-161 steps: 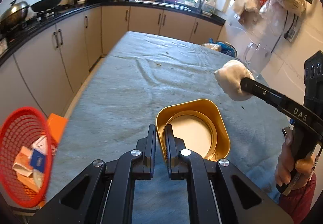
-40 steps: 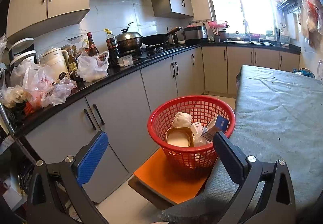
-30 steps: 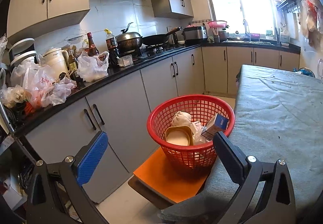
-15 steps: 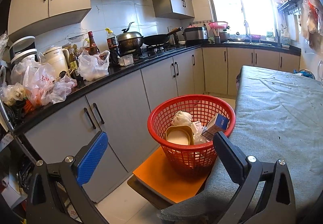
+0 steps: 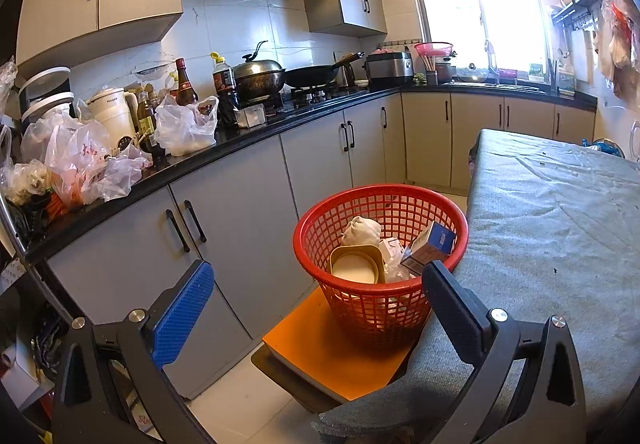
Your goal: Collect trash
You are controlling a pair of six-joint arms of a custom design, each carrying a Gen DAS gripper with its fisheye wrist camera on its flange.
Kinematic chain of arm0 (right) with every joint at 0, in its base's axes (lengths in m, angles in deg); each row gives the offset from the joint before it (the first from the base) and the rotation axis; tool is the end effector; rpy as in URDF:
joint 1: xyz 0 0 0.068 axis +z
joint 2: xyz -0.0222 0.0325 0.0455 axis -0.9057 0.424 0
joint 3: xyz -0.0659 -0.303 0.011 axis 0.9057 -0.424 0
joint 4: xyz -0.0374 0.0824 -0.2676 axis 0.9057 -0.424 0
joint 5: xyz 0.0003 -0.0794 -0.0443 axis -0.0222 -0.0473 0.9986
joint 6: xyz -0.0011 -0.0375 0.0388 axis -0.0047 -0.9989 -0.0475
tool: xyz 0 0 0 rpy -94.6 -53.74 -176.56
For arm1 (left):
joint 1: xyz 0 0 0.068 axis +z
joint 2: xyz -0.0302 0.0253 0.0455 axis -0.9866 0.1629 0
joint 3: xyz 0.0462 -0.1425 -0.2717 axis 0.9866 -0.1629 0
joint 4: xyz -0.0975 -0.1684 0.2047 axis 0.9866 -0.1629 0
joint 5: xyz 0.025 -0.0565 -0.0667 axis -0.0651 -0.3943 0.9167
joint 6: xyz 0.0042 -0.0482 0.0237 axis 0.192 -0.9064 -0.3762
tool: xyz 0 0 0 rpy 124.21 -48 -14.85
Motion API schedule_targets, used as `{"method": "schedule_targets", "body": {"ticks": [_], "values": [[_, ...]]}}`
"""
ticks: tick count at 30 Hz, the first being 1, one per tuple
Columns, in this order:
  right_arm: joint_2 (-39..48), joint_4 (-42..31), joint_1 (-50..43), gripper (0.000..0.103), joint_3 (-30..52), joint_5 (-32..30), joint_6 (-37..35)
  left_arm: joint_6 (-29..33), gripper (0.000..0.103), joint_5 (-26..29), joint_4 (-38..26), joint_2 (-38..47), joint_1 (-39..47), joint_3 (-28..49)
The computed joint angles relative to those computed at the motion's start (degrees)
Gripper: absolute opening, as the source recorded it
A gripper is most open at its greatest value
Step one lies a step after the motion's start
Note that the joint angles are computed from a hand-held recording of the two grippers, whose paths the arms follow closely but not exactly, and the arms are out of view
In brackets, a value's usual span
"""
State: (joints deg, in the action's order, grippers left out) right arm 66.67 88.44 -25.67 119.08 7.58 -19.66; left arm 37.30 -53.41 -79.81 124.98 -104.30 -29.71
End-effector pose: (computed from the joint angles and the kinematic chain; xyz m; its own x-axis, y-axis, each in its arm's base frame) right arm 0.1997 0.1385 0.2174 -0.4933 -0.1160 -0.8621 -0.0723 0.9931 -0.0923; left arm 0.2045 -0.0681 0.2178 -0.4529 0.0764 -0.8883 -0.1644 0.9721 0.1675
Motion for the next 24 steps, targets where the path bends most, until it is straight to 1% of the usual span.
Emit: {"method": "schedule_targets", "body": {"ticks": [24], "values": [[0.5,-0.4,0.5,0.103,0.3,0.0,0.0,0.7,0.103,0.9,0.6,-1.1,1.0,-1.0]]}}
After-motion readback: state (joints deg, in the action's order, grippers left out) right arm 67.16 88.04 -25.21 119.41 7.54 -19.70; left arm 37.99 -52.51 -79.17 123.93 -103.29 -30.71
